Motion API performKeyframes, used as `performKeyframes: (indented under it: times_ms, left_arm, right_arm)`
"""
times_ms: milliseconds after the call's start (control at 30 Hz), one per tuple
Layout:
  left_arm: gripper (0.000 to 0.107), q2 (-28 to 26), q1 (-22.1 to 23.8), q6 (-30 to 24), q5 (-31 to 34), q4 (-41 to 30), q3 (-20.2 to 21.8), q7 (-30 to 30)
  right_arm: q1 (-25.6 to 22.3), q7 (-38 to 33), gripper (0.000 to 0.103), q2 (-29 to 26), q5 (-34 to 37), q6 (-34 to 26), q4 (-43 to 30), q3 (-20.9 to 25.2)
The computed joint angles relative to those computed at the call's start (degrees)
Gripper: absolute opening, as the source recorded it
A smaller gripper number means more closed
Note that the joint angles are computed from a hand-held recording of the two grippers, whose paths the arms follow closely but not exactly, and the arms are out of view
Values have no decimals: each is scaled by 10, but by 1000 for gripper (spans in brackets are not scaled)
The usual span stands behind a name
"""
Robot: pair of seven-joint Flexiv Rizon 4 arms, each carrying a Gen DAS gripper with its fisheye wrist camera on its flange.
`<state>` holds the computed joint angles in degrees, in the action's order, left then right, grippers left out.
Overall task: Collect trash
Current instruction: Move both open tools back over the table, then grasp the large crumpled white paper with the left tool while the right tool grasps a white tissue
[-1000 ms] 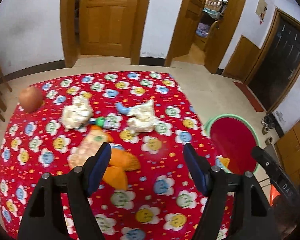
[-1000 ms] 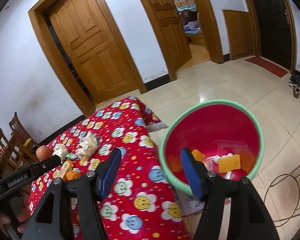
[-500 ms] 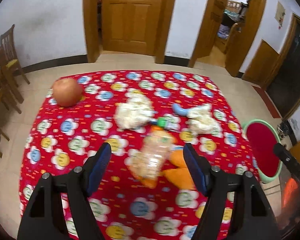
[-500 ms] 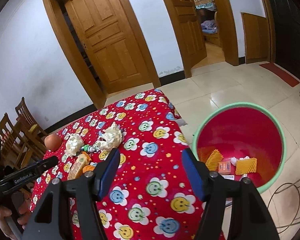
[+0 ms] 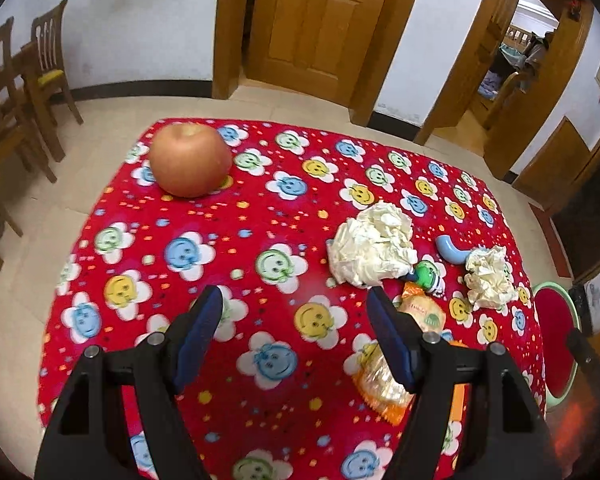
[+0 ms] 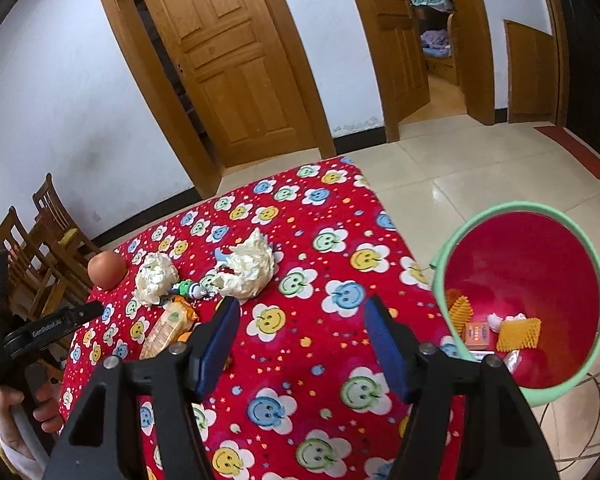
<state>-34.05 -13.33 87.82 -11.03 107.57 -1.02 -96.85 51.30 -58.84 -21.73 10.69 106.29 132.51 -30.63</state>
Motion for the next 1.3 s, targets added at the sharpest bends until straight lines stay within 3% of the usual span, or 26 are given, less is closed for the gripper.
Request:
performKeyframes:
  times_ms: [200, 533, 733, 967, 1100, 1233, 1300]
  left_arm:
    - [74, -33, 41, -2, -23, -34, -71, 39]
    - [77, -90, -3, -39, -26, -120, -35, 33]
    - [76, -108, 58, 6, -49, -96, -120, 67]
    - [63, -118, 98, 49, -45, -76, -172, 95]
    - [56, -115, 92, 51, -44, -73, -165, 97]
    - [48, -109, 95, 54, -43, -64, -167, 98]
    - [48, -107, 95, 55, -44, -62, -169, 97]
  right_arm:
    - [-52, 9, 67, -19, -27, -16, -32, 46]
    - [-170, 27, 71, -56, -86, -29, -92, 155]
    - [-204, 36, 72, -83, -122, -49, -128, 190]
    - [-218, 57, 72, -117, -144, -54, -157, 201]
    - [-236, 63, 72, -129, -153, -57, -170, 223]
    - [-233, 60, 60, -135, -163, -54, -172, 220]
    - [-245, 54, 46, -136, -168, -47, -172, 235]
